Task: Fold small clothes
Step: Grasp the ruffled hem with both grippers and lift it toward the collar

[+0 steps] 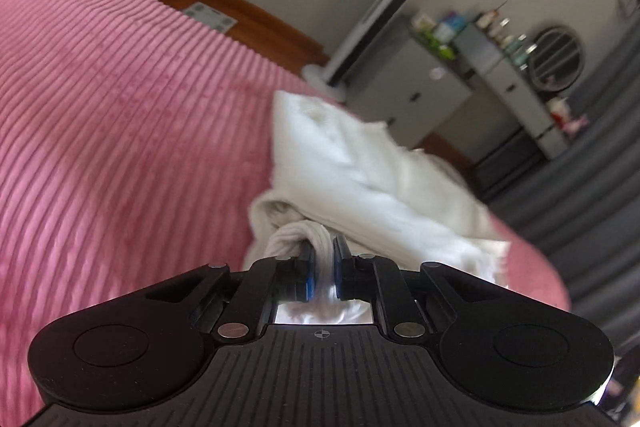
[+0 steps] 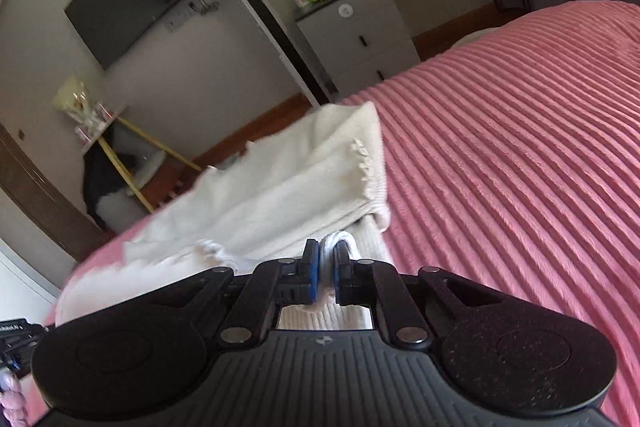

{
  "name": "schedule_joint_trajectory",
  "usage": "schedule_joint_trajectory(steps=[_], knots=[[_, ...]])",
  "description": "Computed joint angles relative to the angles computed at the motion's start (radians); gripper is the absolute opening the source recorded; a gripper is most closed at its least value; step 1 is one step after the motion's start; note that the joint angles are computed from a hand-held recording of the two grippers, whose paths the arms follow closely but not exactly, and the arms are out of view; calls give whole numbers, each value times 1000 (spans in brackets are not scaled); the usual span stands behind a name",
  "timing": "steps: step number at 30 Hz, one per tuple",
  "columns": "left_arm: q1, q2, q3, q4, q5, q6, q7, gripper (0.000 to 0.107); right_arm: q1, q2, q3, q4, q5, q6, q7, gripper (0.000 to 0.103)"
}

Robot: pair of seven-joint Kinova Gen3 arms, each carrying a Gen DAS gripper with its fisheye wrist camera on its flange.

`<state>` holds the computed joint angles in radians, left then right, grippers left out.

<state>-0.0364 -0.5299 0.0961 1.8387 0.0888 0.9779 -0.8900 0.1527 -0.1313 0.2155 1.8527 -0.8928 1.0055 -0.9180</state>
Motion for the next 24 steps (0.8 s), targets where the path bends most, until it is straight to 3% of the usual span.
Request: schedule_joint_trajectory(steps=[1, 4, 6, 11, 15, 19, 21, 23, 24], knots=[[-6, 9, 5, 6, -13, -6, -4, 14, 10, 17, -18, -8, 17, -6, -7, 9], [-19, -35, 25, 63, -71, -58, -20, 32, 22, 45, 1, -1, -17, -14, 49, 19], [2, -66, -1, 121, -81, -122, -80, 49, 14, 49, 28, 7, -39, -15, 130, 27], [121, -68, -131, 207, 12, -225, -233, 56, 49, 92, 4, -10, -46, 41, 270, 44], [60, -15, -50, 200, -11, -233, -258, 60, 43, 91, -57, -3, -13, -36, 258, 44], [58, 46, -58, 185, 3, -242, -278, 59, 24, 96, -78, -6, -16, -56, 297, 44], [60, 72, -71, 175, 18, -236, -288, 50, 14, 97, -84, -4, -23, -75, 311, 42], [46, 75, -74, 177, 30, -235, -273, 35, 8, 96, -85, 3, -38, -91, 326, 19], [44, 71, -79, 181, 37, -237, -271, 28, 7, 96, -84, 7, -44, -88, 340, 13]])
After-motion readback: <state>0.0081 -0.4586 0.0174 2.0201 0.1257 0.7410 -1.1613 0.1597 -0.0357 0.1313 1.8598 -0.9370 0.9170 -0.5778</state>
